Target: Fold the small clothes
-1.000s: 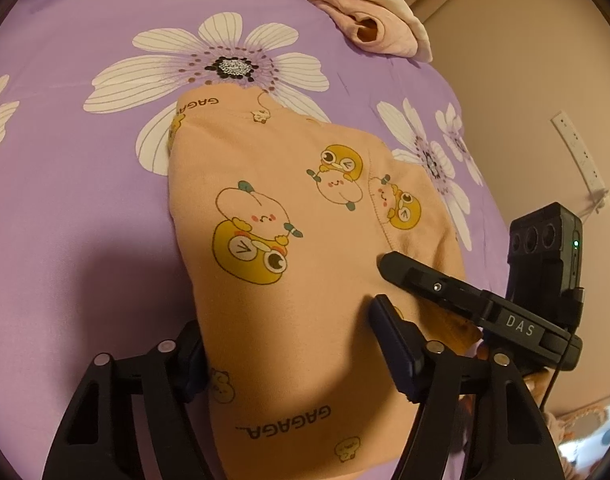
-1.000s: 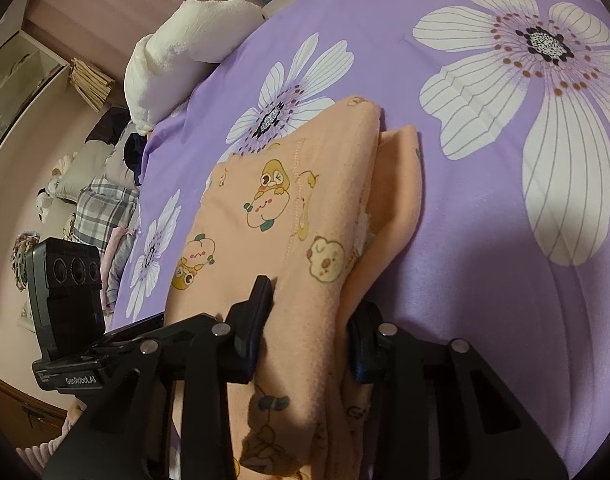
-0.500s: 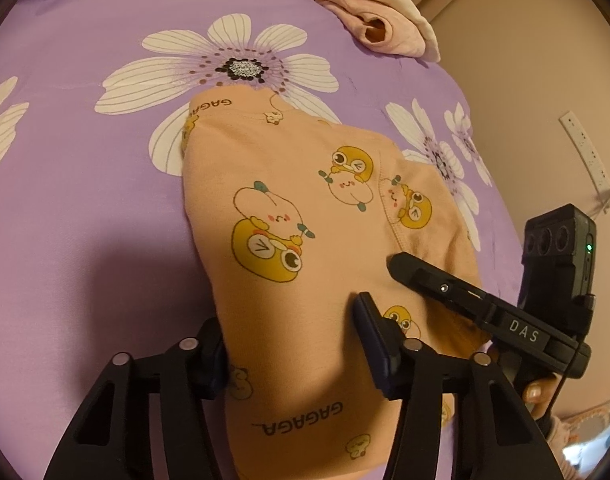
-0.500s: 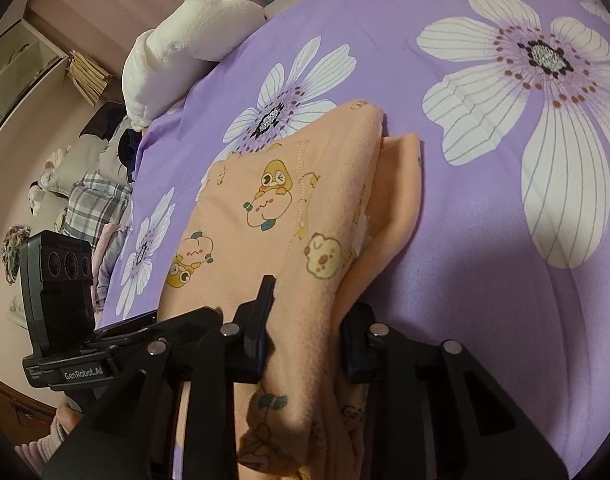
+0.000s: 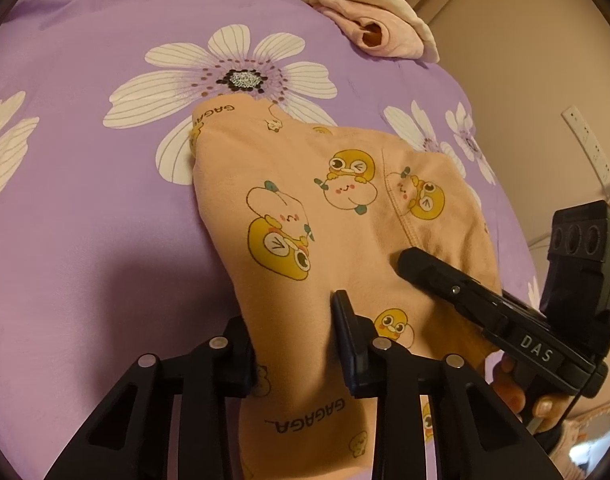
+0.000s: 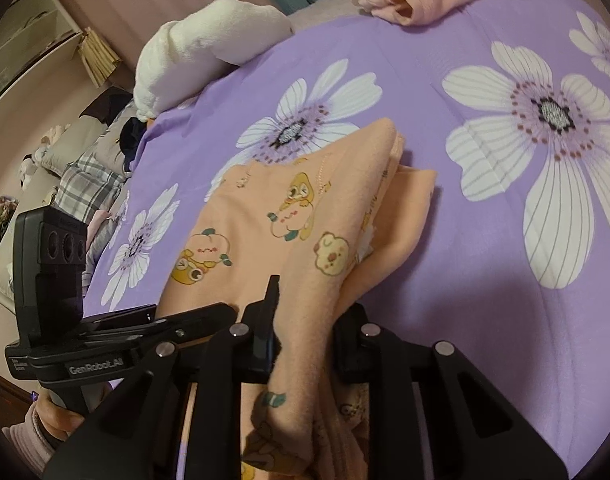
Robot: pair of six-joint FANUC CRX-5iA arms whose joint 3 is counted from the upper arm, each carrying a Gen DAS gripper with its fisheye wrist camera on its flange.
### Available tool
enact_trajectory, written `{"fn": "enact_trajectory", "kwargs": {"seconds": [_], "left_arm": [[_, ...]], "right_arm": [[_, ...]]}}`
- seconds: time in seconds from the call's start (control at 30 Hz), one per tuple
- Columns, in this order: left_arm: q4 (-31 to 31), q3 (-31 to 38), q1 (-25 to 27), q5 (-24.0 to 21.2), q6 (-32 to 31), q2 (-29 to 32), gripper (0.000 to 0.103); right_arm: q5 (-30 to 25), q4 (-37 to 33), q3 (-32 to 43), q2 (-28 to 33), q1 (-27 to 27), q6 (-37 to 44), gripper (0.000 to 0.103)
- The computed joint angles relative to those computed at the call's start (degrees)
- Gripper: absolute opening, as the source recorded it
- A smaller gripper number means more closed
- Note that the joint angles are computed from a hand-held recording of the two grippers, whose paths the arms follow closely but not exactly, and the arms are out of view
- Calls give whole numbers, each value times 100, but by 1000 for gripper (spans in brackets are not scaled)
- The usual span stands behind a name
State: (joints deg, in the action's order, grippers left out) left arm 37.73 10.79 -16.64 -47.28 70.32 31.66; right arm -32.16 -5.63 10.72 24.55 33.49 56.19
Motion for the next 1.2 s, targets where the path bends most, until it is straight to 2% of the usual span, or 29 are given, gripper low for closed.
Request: {"fn": "enact_trajectory", "kwargs": {"seconds": [0.3,1.2], "left_arm": [[35,-181,-24,115,-116,-188,23],[212,-1012,-67,430,-338,-963,23]], "right_arm": [[244,491,-202,-179,253,-271,21],[688,1368,-987,-832,718,-1086,20]]}}
